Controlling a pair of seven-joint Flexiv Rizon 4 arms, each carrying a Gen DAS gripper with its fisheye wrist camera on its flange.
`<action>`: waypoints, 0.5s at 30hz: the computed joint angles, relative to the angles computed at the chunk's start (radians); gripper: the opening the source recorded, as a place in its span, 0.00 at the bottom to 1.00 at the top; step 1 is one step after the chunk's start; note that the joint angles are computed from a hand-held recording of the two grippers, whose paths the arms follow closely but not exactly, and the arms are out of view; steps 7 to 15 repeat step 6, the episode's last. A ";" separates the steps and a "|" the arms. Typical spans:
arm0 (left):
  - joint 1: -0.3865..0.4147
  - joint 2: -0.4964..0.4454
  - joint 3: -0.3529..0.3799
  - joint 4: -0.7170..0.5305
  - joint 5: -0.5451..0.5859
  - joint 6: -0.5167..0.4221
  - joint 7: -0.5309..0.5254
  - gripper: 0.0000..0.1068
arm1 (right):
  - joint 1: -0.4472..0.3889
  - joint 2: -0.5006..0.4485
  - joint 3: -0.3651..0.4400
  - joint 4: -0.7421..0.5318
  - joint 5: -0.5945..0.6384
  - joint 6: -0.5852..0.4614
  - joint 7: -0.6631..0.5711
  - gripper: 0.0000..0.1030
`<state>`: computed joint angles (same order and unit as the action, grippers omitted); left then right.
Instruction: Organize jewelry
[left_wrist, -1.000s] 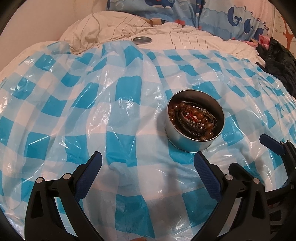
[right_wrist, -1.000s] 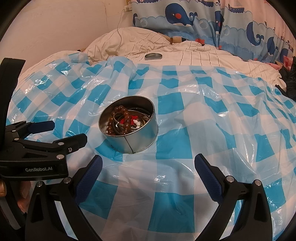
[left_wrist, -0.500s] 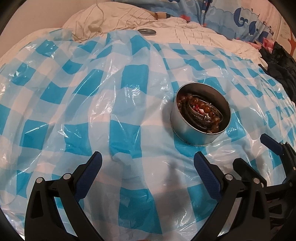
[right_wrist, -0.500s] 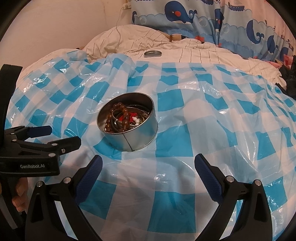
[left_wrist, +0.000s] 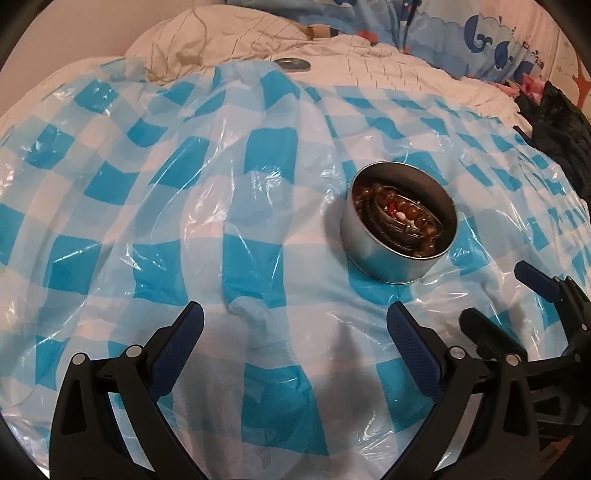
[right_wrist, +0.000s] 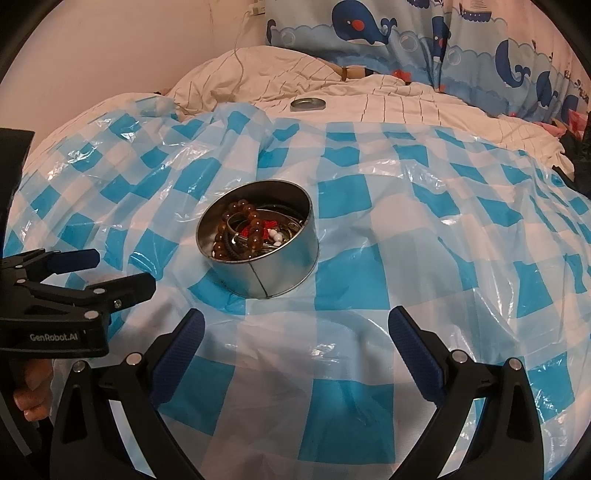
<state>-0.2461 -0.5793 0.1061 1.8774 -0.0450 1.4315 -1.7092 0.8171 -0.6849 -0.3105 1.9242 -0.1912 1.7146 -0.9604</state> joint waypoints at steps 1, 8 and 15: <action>-0.015 -0.001 0.020 -0.006 0.006 -0.009 -0.014 0.89 | 0.002 0.000 -0.002 0.000 0.001 -0.002 0.001 0.93; -0.046 -0.003 0.065 -0.017 0.040 -0.020 -0.057 0.89 | -0.004 0.003 0.005 -0.003 -0.004 -0.009 0.004 0.93; -0.046 -0.003 0.065 -0.017 0.040 -0.020 -0.057 0.89 | -0.004 0.003 0.005 -0.003 -0.004 -0.009 0.004 0.93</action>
